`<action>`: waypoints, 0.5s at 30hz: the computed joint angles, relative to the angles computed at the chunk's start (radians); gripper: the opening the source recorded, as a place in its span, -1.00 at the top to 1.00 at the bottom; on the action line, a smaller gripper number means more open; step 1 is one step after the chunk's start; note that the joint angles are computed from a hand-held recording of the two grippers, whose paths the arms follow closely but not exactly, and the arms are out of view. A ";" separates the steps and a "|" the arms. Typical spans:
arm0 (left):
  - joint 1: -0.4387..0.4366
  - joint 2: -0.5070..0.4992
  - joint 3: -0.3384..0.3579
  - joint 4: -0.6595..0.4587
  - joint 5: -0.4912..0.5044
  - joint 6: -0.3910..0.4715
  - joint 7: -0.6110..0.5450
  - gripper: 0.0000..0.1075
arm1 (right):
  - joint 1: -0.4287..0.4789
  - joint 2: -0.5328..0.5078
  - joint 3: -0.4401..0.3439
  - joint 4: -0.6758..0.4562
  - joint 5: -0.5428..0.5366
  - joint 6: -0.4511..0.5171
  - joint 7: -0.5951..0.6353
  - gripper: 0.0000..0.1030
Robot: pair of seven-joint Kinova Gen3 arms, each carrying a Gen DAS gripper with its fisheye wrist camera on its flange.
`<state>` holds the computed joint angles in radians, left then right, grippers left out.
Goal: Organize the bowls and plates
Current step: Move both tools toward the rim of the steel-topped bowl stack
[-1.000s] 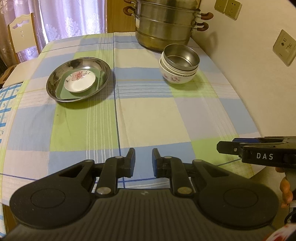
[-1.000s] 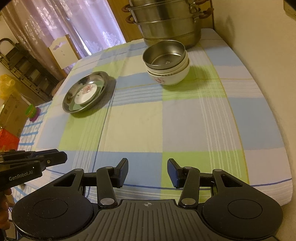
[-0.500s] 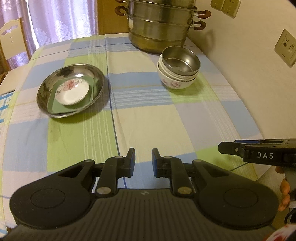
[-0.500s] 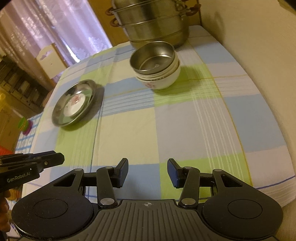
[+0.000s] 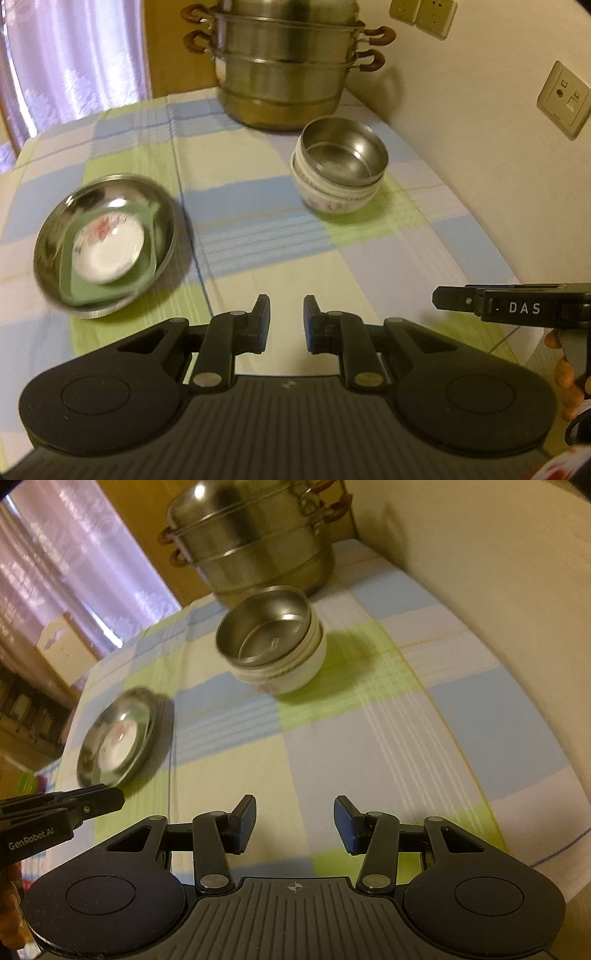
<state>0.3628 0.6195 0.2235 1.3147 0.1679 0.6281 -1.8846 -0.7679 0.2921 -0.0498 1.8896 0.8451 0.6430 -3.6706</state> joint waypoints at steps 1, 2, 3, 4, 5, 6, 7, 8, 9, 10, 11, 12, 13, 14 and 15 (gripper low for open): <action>-0.006 0.011 0.009 -0.014 0.004 -0.002 -0.013 0.70 | -0.003 0.003 0.007 -0.001 0.014 0.004 -0.013 0.09; -0.009 0.026 0.018 -0.034 0.008 -0.005 -0.026 0.70 | -0.009 0.007 0.016 -0.001 0.035 0.011 -0.032 0.09; -0.007 0.037 0.020 -0.050 0.010 -0.009 -0.032 0.70 | -0.011 0.009 0.023 -0.001 0.055 0.018 -0.046 0.09; -0.002 0.048 0.019 -0.069 0.010 -0.011 -0.034 0.70 | -0.010 0.012 0.025 -0.005 0.068 0.029 -0.053 0.09; 0.002 0.060 0.019 -0.089 0.011 -0.010 -0.036 0.70 | -0.006 0.014 0.027 -0.008 0.082 0.039 -0.058 0.09; 0.000 0.069 0.026 -0.104 0.017 -0.011 -0.044 0.70 | -0.003 0.014 0.031 -0.007 0.104 0.042 -0.067 0.09; 0.000 0.081 0.031 -0.122 0.023 -0.016 -0.049 0.70 | 0.001 0.015 0.035 -0.007 0.129 0.045 -0.075 0.09; 0.004 0.095 0.034 -0.141 0.027 -0.025 -0.053 0.70 | 0.010 0.018 0.036 -0.010 0.146 0.050 -0.075 0.09; 0.012 0.110 0.032 -0.164 0.028 -0.031 -0.053 0.70 | 0.016 0.020 0.040 -0.009 0.173 0.051 -0.082 0.09; 0.024 0.125 0.025 -0.191 0.025 -0.033 -0.047 0.69 | 0.023 0.023 0.045 -0.005 0.210 0.047 -0.094 0.09; 0.033 0.138 0.021 -0.212 0.024 -0.038 -0.042 0.69 | 0.034 0.026 0.049 -0.004 0.239 0.042 -0.101 0.09; 0.044 0.150 0.015 -0.232 0.022 -0.045 -0.034 0.70 | 0.048 0.030 0.049 -0.004 0.262 0.036 -0.103 0.09; 0.062 0.165 -0.001 -0.260 0.014 -0.046 -0.013 0.70 | 0.063 0.035 0.053 -0.003 0.291 0.023 -0.106 0.09; 0.075 0.181 -0.011 -0.288 0.008 -0.042 0.004 0.70 | 0.078 0.041 0.056 -0.003 0.316 0.010 -0.109 0.09; 0.086 0.198 -0.020 -0.319 0.002 -0.034 0.021 0.70 | 0.095 0.047 0.057 -0.007 0.331 -0.003 -0.103 0.09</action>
